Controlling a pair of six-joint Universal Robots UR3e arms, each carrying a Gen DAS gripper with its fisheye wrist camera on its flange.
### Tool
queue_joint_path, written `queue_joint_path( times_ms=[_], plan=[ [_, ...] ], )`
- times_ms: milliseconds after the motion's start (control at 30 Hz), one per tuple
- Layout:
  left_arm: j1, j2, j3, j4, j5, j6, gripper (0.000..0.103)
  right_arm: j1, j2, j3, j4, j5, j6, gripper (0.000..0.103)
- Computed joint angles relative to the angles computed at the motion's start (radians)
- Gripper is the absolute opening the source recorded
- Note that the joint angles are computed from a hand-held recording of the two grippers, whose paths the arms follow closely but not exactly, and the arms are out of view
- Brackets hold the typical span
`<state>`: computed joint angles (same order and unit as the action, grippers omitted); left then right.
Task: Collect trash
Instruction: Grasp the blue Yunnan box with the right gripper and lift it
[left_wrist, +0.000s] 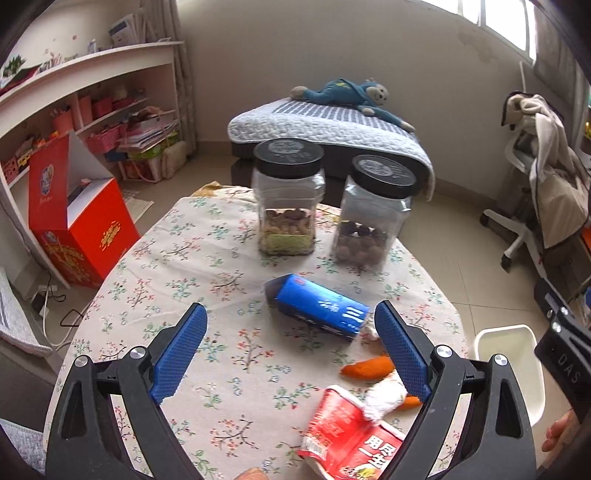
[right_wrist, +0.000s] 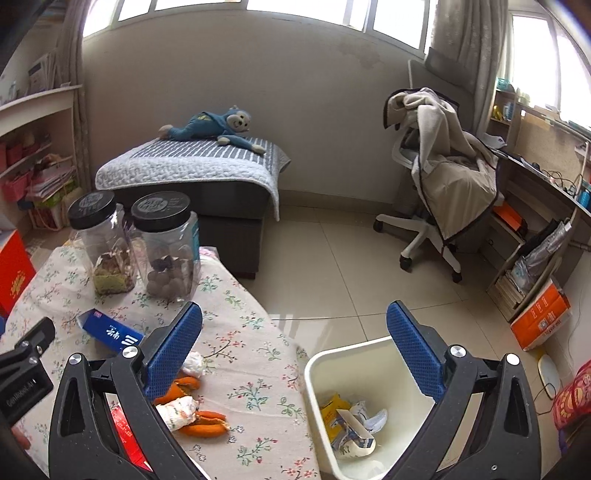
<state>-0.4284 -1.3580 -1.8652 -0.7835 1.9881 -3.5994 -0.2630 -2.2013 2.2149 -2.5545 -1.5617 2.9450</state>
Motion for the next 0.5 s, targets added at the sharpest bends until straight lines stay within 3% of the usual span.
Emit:
queue_joint_path(
  times_ms=[133,267,400,500],
  plan=[
    [0.155,0.132,-0.068,-0.056,-0.061,0.076,0.089,0.215,0.192,-0.043,-0.098,-0.069,-0.022,0.096],
    [0.367,0.274,-0.113,-0.143,-0.186,0.168,0.089,0.363,0.421,-0.136,-0.114,-0.045,-0.176,0.096],
    [0.578,0.38,-0.13,-0.249,-0.33,0.254,0.089,0.508,0.681,-0.302,-0.088,-0.143,-0.351,0.096],
    [0.689,0.42,-0.129,-0.304,-0.408,0.313,0.089,0.575,0.815,-0.43,-0.032,-0.188,-0.419,0.096]
  ],
)
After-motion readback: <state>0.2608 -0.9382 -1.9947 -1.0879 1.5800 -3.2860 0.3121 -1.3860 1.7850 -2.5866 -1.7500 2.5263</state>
